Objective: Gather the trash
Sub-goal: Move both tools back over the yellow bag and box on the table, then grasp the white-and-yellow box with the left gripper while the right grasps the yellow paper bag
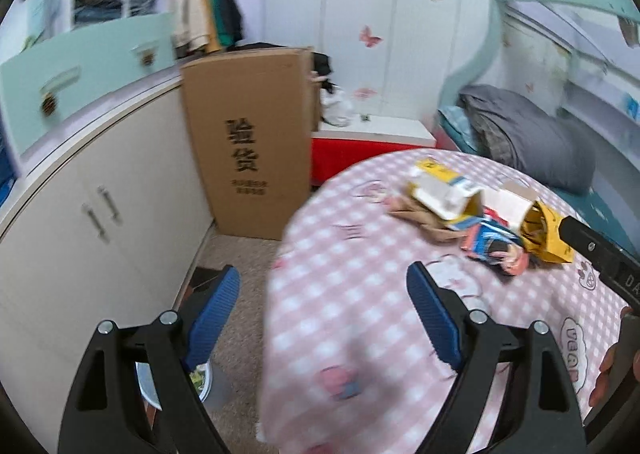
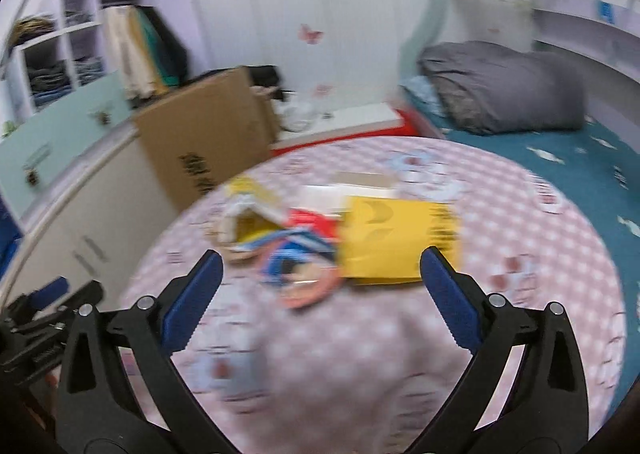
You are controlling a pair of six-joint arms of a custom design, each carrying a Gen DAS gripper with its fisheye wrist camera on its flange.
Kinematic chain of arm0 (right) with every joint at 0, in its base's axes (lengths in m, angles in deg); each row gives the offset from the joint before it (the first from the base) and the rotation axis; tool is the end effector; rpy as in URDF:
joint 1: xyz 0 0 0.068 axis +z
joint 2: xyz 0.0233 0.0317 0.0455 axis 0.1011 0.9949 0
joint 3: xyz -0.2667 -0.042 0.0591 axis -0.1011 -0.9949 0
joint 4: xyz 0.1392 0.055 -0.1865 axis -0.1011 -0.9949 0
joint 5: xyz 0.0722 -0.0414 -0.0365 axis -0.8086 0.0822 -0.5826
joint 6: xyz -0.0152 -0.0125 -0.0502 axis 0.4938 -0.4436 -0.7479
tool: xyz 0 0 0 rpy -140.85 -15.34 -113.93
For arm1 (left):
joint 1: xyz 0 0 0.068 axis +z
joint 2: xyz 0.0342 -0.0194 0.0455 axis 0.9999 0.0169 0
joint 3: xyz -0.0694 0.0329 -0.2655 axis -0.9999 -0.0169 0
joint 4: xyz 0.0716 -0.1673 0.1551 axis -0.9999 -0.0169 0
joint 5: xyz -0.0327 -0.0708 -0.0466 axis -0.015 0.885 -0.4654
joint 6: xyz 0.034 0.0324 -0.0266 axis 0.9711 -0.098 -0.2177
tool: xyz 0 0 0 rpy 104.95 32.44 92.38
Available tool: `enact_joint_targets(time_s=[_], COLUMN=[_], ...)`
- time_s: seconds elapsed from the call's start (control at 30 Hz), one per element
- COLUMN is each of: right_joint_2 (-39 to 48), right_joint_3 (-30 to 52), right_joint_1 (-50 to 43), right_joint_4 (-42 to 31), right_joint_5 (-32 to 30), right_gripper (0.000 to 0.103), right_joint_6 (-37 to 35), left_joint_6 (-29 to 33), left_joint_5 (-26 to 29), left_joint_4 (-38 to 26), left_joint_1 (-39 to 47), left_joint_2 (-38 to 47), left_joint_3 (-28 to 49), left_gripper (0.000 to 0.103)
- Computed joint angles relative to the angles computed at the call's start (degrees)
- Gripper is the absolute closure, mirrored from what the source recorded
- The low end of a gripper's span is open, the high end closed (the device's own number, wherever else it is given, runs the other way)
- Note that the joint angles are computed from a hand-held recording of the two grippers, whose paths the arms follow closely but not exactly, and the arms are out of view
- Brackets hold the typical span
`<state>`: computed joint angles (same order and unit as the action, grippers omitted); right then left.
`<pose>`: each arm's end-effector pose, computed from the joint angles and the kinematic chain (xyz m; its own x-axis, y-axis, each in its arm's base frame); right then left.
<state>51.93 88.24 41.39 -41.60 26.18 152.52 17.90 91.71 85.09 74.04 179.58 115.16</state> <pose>0.1557 0.0783 0.2001 -0.3305 0.5064 -0.7965 0.6230 0.7509 0.2189 0.3313 -0.0989 0.2224 -0.5238 0.3648 -0.7698 0.5804 0.8143 -0.0090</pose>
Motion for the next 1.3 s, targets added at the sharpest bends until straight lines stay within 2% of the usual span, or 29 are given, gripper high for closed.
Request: enact_joint_targets(time_s=[0.1,0.27,0.43,0.73,0.77,0.8,0.83,0.9,0.97,1.07,1.13,1.17,1.2,1.23,1.3], right_joint_2=[-3.90,-6.55,-3.80,1.15,1.81,2.53,3.16,4.08,4.46,4.14,2.83,1.91,0.85,-0.17,-1.53], right_joint_3=[-4.00,-9.54,-10.60,-12.66,-12.83,-12.98,-13.01,-13.24,-13.39,-13.80,-14.14,-14.08,-14.49,-15.11,-15.78], right_joint_1=[-7.03,-16.99,-25.56,-33.60,-34.19,-35.15,-35.75,-36.96,-37.38,-37.51,-36.32,-35.29,-34.76,-35.22,-34.61], right_joint_4=[1.89,11.58,17.50,27.41,28.23,29.16,29.90,31.07,31.92,32.75,31.90,30.68,30.43,30.58,30.19], right_joint_5=[-4.51,-12.94,-19.67,-29.58,-30.49,-32.02,-33.12,-35.40,-36.56,-37.35,-35.20,-33.35,-32.66,-33.30,-33.23], right_gripper=[0.006,0.006,0.006,0.006,0.006,0.006,0.006,0.006,0.006,0.006,0.008,0.020,0.037,0.044,0.050], right_joint_6=[-4.91,-12.98,-18.90,-23.96,-24.32,-24.84,-25.13,-25.14,-25.40,-25.20,-24.07,-23.55,-23.16,-23.18,-22.41], left_joint_6=[-0.31,0.11,3.01,6.84,6.87,6.89,6.96,6.21,5.66,4.56,3.83,3.47,3.14,2.92,2.33], left_joint_5=[-3.31,-6.80,-14.11,-19.44,-19.91,-20.32,-20.27,-18.91,-17.67,-16.76,-15.86,-15.31,-14.78,-14.48,-12.49], left_joint_4=[0.73,0.27,2.02,1.72,1.77,1.85,0.94,-1.96,-1.49,1.38,3.39,4.03,4.84,5.15,5.88], left_joint_1=[-5.00,-11.91,-17.52,-22.59,-22.91,-23.12,-23.19,-22.88,-22.51,-21.76,-21.04,-20.60,-20.02,-19.72,-18.32], left_joint_2=[0.93,5.07,9.86,17.58,18.19,18.93,19.62,20.85,20.56,19.10,17.34,16.51,15.32,14.69,12.44], left_joint_3=[0.81,5.53,9.76,17.84,18.56,19.34,20.41,22.84,22.17,19.55,17.20,16.31,15.05,14.56,12.56], left_gripper=[0.019,0.019,0.019,0.020,0.022,0.037,0.044,0.076,0.092,0.099,0.100,0.101,0.101,0.101,0.101])
